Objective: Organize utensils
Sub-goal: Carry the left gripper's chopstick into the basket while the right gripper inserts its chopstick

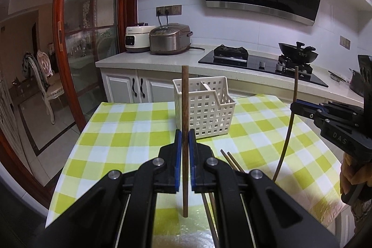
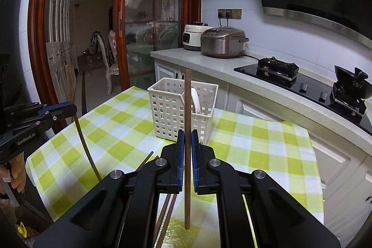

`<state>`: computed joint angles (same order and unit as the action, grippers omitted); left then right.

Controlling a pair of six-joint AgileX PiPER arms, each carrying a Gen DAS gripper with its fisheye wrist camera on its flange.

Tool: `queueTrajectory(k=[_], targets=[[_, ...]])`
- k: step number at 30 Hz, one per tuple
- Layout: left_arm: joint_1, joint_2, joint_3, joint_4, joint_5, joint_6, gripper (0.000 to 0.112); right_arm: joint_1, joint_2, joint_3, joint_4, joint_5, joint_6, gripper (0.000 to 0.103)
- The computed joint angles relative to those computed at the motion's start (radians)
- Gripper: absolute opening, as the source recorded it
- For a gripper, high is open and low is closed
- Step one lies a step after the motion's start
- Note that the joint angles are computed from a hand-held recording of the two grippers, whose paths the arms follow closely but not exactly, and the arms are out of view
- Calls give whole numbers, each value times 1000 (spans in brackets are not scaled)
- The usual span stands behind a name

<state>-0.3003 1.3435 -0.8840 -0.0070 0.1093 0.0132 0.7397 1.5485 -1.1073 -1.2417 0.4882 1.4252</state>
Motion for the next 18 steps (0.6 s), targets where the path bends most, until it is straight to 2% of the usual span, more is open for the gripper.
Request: queueTrajectory(k=[2,5,8,11,13,15,18], targets=[[-3,5,-5,-10,-4,6,6,-4,-5,5,-27,-8,35,7],[-17,12,-25,58,1,-58,6,-9,-4,-2,-53,-17,70,7],[-26,25,-57,68,10,-58,6,-22,9,-29,-51,-25,59,7],[-21,46,-112,-42,32,56,6,-47,28,-70,-37,-44,37,7],[-4,77,-177,-224,70,228,6,-73,45,-111,-4,-67,2,7],[12,114,-253,-315,113,306,6,-93,64,-160,33,-78,-40,7],[16,166,-375,-271,163,256,6,-124,105,-262,129,-85,-157,7]])
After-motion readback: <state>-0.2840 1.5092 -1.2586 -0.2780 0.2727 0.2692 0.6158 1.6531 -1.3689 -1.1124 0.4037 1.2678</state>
